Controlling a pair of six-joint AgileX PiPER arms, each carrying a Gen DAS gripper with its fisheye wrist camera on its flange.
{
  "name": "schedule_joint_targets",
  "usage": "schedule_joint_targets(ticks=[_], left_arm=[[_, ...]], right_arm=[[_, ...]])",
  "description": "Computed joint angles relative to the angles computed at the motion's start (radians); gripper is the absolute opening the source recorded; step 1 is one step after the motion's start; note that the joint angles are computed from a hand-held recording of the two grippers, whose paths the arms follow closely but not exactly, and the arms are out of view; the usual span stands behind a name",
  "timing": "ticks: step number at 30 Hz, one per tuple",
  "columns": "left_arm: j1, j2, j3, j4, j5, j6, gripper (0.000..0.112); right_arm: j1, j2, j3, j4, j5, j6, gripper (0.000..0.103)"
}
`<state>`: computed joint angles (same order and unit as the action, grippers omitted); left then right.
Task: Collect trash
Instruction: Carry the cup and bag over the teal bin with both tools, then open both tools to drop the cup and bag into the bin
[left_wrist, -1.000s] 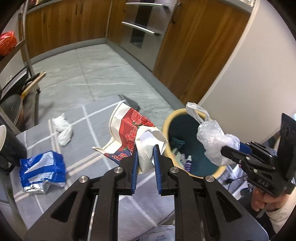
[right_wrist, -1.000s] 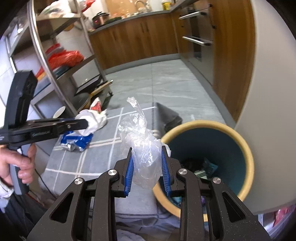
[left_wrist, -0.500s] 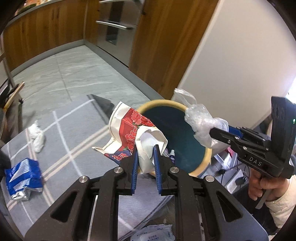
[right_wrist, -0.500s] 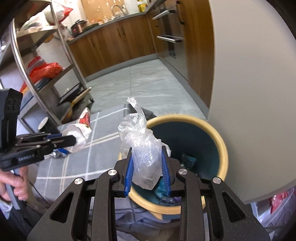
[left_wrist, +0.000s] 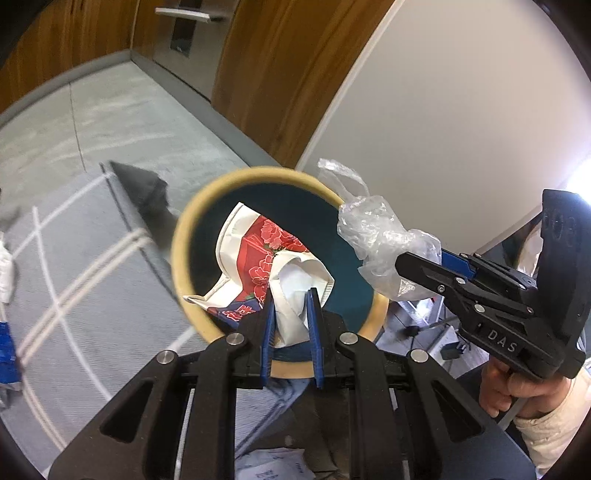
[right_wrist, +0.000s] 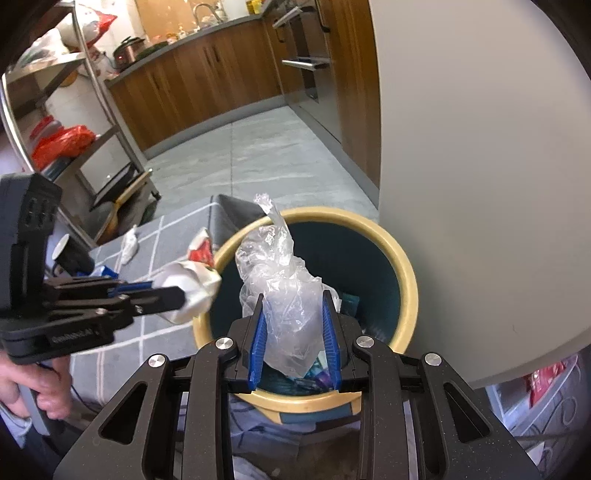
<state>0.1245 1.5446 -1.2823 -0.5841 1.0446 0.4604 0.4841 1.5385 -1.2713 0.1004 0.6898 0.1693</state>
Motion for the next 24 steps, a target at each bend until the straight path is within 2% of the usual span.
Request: schedule_joint_targets(ticks=[3,6,11,13,16,21,24], left_arm=[[-0.031,0.032,0.014,0.006,-0.023,-0.015,0.015],[-0.048,0.058,0.027,0.036,-0.042,-0.032,0.026],[-0.042,0.046,0.027,0.060,-0.045,-0.031,0.028],[-0.033,0.024,0.030,0.069,-0.043,-0.032,0.035],[-0.008,0.000,0.034,0.070,-0.036,-0.019,0.046],[0.047,-0.029,0.042,0.069,-0.019,0.006,0.054],[0.080,-0.047,0.042,0.065,-0.007,0.016,0.059]], right_arm=[[-0.016,0.009,0.007,0.022,0.002,-0.003,0.029],[-0.030,0.021,0.008,0.039,0.002,-0.004,0.030],[-0.036,0.040,-0.002,0.070,0.008,-0.017,0.030],[-0.030,0.050,-0.010,0.069,0.011,-0.016,0.031],[-0.014,0.069,-0.027,0.050,0.018,0.001,0.035],[-0.004,0.082,-0.044,0.044,0.019,0.030,0.051],[0.015,0.092,-0.063,0.039,0.019,0.046,0.056]])
